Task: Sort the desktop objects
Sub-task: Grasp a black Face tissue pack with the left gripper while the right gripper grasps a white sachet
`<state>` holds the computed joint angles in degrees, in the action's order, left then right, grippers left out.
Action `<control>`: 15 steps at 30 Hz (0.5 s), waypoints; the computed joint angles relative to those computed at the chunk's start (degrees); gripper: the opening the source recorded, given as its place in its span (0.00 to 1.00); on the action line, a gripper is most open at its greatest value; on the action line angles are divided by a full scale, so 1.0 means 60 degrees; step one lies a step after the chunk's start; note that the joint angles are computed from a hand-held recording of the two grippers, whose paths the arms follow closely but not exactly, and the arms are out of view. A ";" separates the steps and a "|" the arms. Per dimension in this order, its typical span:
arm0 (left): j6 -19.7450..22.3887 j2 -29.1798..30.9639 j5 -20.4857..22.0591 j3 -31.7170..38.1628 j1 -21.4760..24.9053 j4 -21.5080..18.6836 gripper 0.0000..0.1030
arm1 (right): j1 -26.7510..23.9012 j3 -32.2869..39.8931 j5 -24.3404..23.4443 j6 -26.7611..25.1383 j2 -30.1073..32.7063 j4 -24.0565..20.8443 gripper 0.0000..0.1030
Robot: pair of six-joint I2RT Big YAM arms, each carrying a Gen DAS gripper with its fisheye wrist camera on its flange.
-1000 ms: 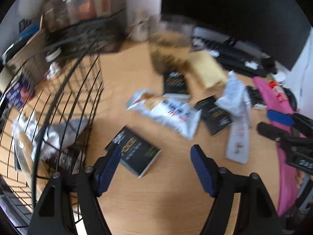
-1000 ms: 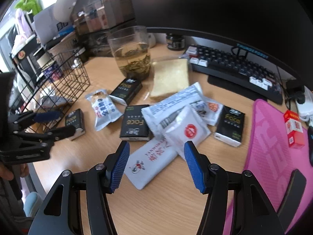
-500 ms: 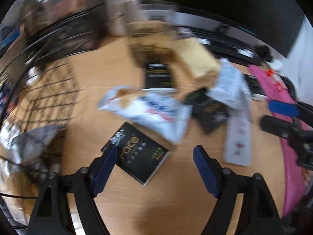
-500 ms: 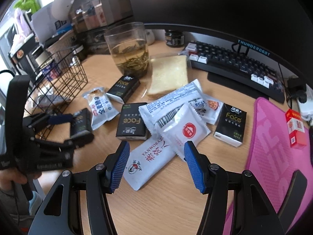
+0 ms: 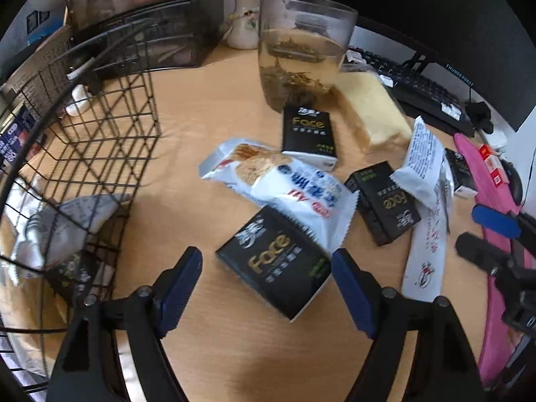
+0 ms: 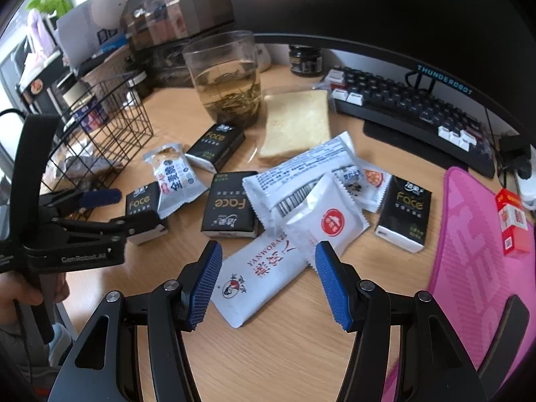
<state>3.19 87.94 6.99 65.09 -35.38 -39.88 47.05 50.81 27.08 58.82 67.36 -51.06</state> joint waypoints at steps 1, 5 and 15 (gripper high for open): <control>-0.0016 0.0066 -0.0010 0.0051 -0.0017 -0.0010 0.79 | -0.0024 0.0000 -0.0028 -0.0020 0.0012 0.0009 0.56; 0.0095 0.0404 0.0070 0.0274 -0.0168 -0.0214 0.79 | -0.0072 -0.0042 -0.0049 0.0037 -0.0014 -0.0004 0.56; 0.1328 0.0089 0.0884 -0.0194 -0.0400 0.0138 0.65 | -0.0447 -0.0258 -0.0017 0.0404 -0.0214 -0.0242 0.56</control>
